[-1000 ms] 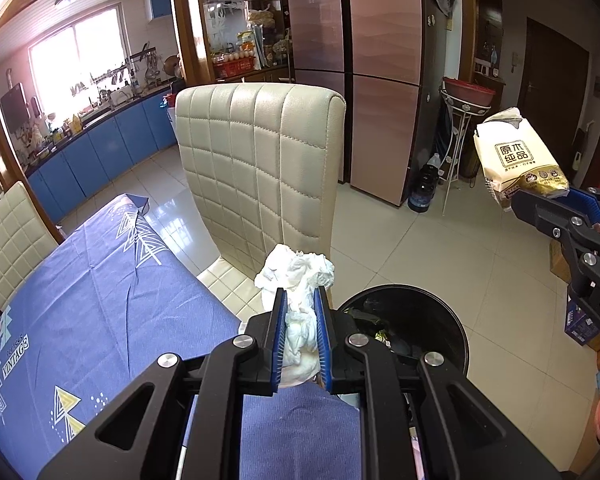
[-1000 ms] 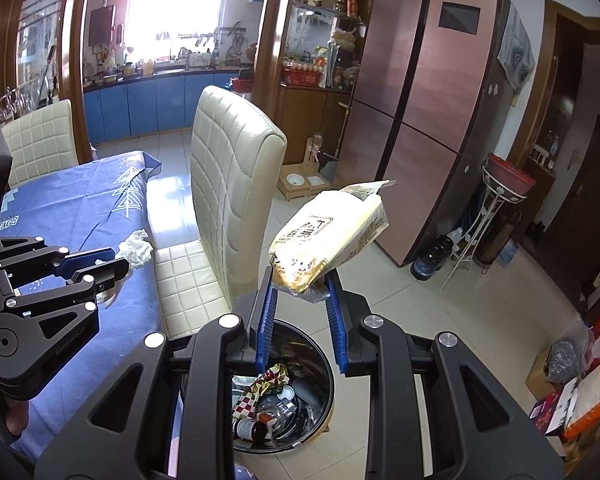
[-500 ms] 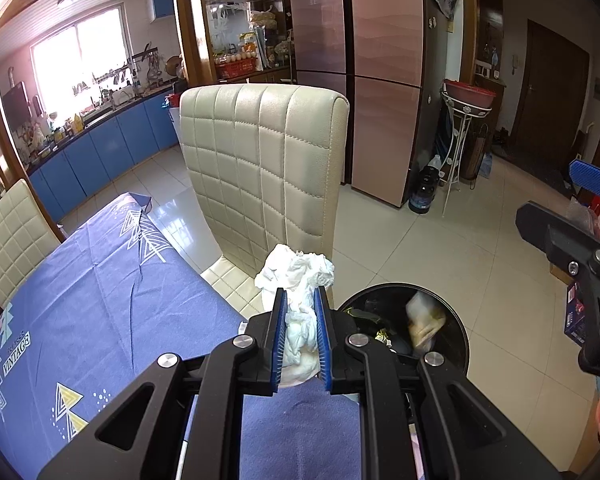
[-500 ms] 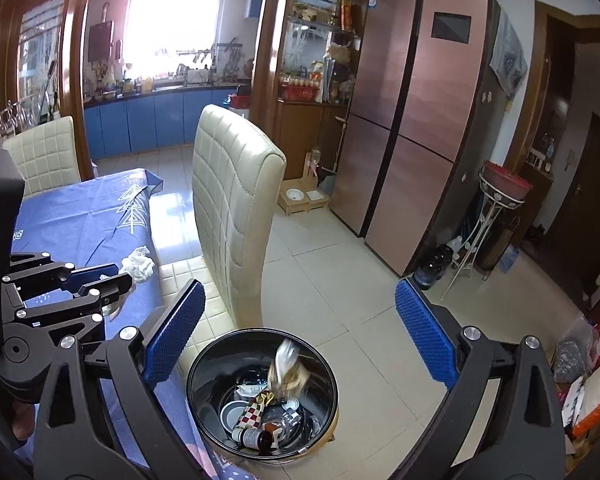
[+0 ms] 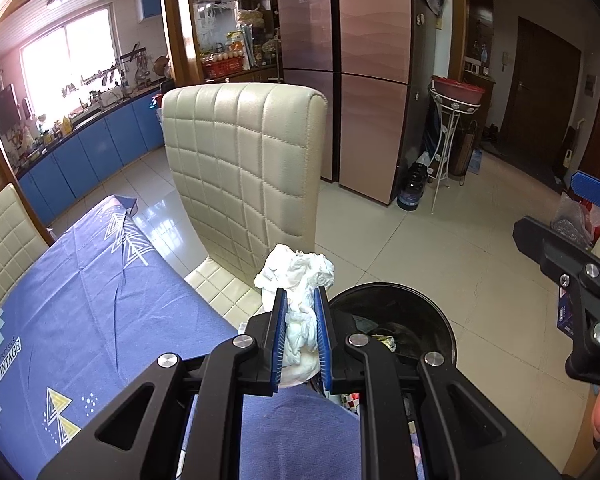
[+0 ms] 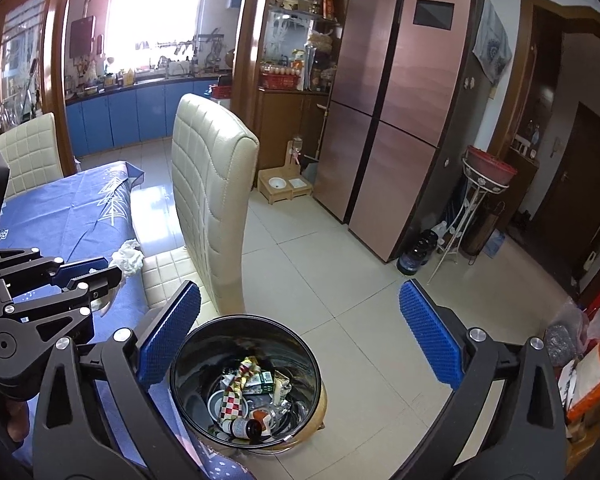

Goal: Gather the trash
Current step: 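Carry the white tissue over the bin and open the left gripper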

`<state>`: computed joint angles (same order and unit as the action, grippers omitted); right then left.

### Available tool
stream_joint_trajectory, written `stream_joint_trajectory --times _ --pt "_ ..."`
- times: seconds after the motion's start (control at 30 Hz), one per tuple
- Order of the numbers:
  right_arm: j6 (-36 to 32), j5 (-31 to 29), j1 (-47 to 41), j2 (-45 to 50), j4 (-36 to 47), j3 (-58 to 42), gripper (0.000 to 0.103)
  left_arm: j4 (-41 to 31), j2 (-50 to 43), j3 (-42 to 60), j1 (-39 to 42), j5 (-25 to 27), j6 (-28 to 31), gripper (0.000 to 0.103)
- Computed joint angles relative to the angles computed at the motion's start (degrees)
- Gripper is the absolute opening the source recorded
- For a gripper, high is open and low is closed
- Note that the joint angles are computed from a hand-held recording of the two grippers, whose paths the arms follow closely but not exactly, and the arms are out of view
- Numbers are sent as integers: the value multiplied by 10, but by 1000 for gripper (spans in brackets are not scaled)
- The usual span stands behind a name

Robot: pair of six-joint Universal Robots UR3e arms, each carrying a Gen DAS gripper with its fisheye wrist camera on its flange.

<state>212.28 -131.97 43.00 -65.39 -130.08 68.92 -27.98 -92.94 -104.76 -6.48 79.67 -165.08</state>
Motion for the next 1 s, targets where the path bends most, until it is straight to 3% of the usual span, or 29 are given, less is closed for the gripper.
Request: stream_joint_trajectory --times 1.0 --pt "80 1 -51 -137 -17 212 99 -22 -143 157 -108 15 -6 17"
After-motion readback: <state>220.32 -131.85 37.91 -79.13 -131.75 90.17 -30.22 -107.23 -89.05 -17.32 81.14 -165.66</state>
